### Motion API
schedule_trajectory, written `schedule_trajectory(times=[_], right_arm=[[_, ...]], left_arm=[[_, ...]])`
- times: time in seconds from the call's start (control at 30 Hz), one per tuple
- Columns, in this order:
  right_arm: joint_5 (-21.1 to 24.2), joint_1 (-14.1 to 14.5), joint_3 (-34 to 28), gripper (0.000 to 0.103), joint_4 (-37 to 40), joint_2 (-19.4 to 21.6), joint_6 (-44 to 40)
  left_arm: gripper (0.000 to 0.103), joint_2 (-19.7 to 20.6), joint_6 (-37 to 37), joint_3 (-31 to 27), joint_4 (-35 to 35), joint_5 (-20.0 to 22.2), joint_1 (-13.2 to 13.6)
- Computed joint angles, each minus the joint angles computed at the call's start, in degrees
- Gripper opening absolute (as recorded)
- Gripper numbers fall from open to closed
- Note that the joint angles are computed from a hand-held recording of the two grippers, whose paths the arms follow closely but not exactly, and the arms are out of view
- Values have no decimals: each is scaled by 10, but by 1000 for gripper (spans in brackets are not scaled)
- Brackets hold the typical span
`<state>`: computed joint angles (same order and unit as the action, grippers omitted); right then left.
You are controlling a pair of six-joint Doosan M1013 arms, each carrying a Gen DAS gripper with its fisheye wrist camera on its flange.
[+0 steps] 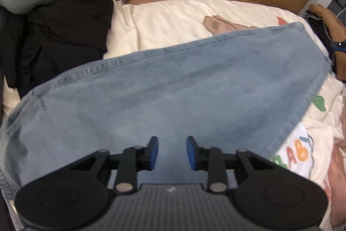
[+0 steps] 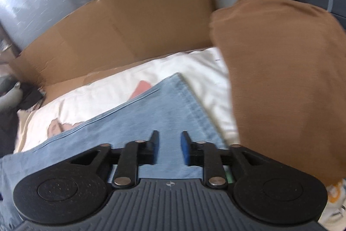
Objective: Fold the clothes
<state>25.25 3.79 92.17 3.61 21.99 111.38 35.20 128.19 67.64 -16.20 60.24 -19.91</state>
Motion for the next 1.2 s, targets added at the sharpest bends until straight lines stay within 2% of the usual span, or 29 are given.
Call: schedule_trajectory(times=[0.03,0.1,0.27,0.5,0.67,0.73,0.83,0.93,1.03,1.2], right_arm=[[4,2,-6,39,16,5,-25],[17,4,-20,39,49,16,-76],[63,10,-65,40,122,48,-203],[127,17,-141,40,149,98,-337],[170,22,-197,40,147,134,-430],[188,24,-221,44,144,150,-470],[230,26,-263,49,151,174,-515],[262,31,-298,49,162,195,-542],[283,36,-326,50,179,214,-570],[303,50,-370,50,199,246,-616]], left_arm=[[44,5,0,-6,0,-2,-1],[50,15,1,-18,1,-7,-4],[50,45,28,-61,-6,-2,-16],[50,92,59,-129,9,1,-32],[50,131,86,-191,51,45,-41],[50,144,97,-212,63,61,-42],[50,170,114,-257,69,111,-41],[51,188,136,-290,73,145,-41],[55,208,150,-325,73,179,-42],[55,254,165,-412,78,261,-43]])
